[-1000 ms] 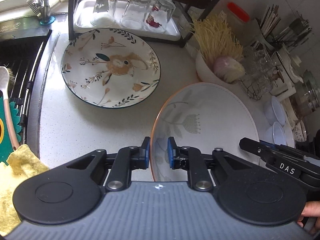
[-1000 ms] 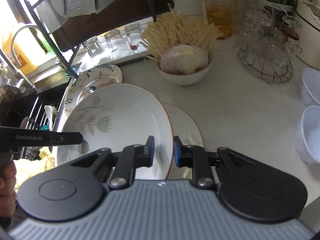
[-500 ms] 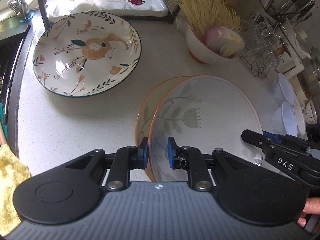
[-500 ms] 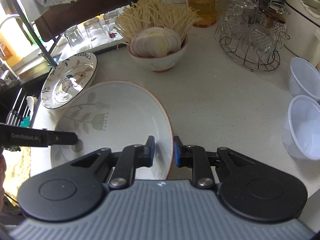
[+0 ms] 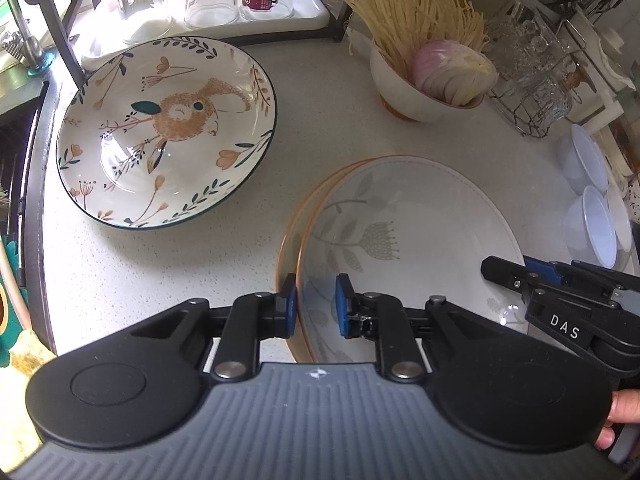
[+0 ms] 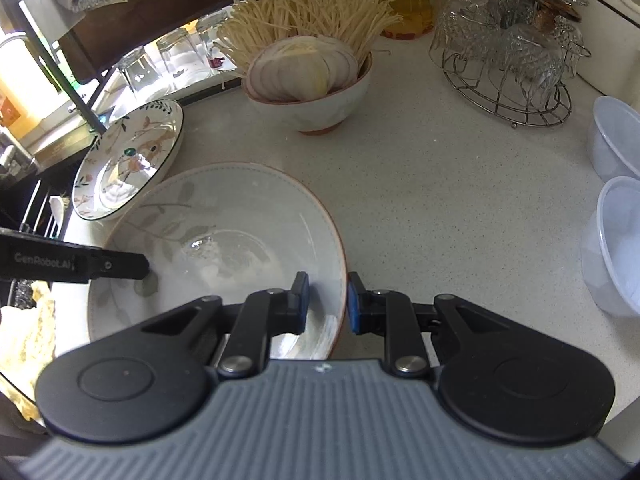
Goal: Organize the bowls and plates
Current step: 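Lift the leaf-print plate and carry it over the orange-rimmed white plate, then lower the plate onto the orange-rimmed plate and open both grippers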
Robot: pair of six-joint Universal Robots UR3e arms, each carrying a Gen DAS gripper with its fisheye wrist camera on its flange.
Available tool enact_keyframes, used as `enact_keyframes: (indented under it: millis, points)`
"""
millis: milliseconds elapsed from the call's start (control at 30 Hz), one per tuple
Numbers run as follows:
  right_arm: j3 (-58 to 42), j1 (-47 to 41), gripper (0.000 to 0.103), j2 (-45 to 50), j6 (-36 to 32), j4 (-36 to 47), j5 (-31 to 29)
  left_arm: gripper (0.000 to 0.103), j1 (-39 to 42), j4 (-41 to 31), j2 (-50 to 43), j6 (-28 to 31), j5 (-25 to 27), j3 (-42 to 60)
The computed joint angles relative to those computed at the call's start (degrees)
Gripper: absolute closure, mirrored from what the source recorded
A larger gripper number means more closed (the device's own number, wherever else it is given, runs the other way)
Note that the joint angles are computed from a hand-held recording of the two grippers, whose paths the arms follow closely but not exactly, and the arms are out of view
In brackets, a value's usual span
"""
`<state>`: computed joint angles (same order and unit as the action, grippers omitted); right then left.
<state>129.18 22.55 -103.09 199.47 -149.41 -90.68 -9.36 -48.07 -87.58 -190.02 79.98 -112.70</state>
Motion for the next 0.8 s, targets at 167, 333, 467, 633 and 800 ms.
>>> enact_keyframes:
  millis: [167,333,467,633,800]
  points:
    - [0.8,-1.51,0.08,0.79,-0.4,-1.91,2.22,0.069,0.9,-2.52,-0.92,-1.19,-1.61,2.3]
    - [0.0,-1.24,0.08,2.57,-0.66,-2.41,2.38,0.054,1.02,-7.35,-2.24,-0.82,-2.36,6.85]
    - [0.39,-2.95,0.08,2.54,-1.77,-2.75,4.63,0.042,-0.97,-9.98,-4.12,0.27,0.18,11.31]
    - [-1.13,-3.42,0.079,2.93,-0.81,-1.87,5.02,0.042,-1.5,-10.73,-3.59,0.52,2.16,12.62]
    - [-2.79,-3.8,0.079,2.58,-0.86,0.22,5.02,0.041,-1.58,-9.93,-1.83,1.09,1.79,13.02]
